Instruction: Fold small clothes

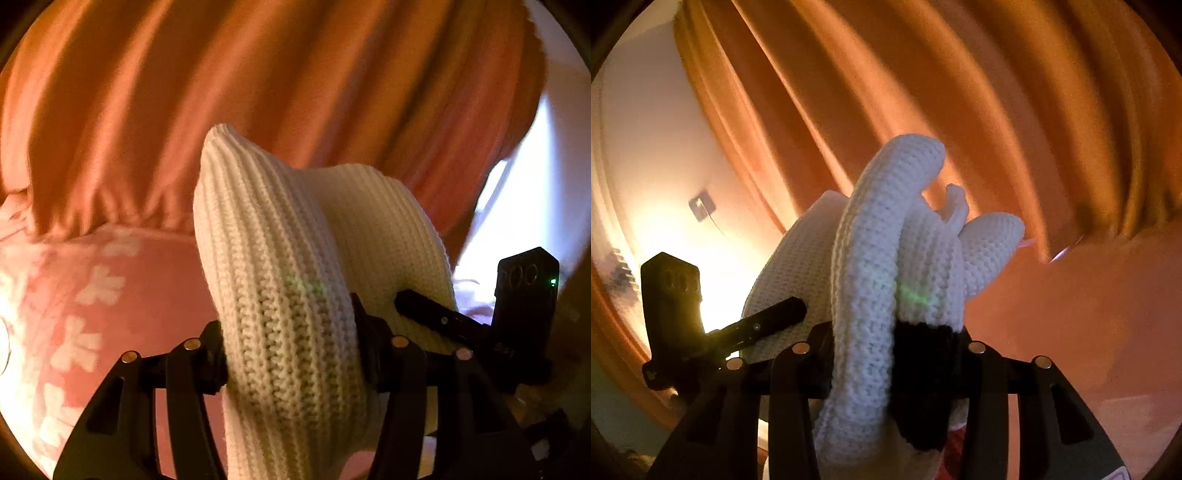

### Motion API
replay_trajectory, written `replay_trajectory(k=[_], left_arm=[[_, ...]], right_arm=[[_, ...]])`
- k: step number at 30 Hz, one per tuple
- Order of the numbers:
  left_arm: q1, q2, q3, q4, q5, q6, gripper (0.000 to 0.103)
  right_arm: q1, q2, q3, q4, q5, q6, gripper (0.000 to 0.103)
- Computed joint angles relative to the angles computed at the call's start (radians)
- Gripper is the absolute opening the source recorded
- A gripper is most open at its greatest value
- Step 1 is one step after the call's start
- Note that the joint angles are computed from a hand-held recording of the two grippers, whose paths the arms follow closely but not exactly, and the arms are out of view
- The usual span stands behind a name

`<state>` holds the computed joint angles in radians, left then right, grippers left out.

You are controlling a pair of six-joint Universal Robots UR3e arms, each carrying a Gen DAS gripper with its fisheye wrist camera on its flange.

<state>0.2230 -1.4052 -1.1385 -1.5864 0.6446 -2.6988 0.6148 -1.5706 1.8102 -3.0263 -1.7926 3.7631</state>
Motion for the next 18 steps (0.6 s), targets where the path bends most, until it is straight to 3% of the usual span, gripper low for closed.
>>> replay_trajectory(k=[3,6,7,9,10,12,14,18], left_arm=[[0.064,-0.02,-0.21,0.168,0.015,0.032,0.052],[0.044,-0.129,-0.4,0.459,0.073,-0.028,0.053],[0.024,-0.18,-0.46,0.58,0.155,-0.062,0.053],[-0.02,-0.271,-0.483,0.677,0.302,-0.095,0.053],[-0.019,-0.291,-0.508,0.71,0.356,-0.109,0.054],[0.047,-0.235,-0.571,0.704,0.274,-0.084,0.058],[0.089,-0.146,-0.602,0.681,0.264,-0.057,0.059],[0.1,-0.007,-0.64,0.669,0.276,-0.053,0.063]], right_arm=[[-0.083,0.236,0.018,-0.215,0.124,0.004,0.042],[-0.127,0.454,-0.023,-0.304,0.165,0.027,0.046],[-0.136,0.498,-0.024,-0.301,0.161,0.04,0.046],[-0.132,0.551,-0.051,-0.198,0.089,0.065,0.044],[-0.115,0.546,-0.034,-0.203,0.044,0.07,0.045],[-0.08,0.488,0.025,-0.234,-0.013,0.062,0.045],[-0.026,0.425,0.023,-0.177,-0.088,0.045,0.045],[0.043,0.439,-0.103,-0.088,-0.098,-0.015,0.017]])
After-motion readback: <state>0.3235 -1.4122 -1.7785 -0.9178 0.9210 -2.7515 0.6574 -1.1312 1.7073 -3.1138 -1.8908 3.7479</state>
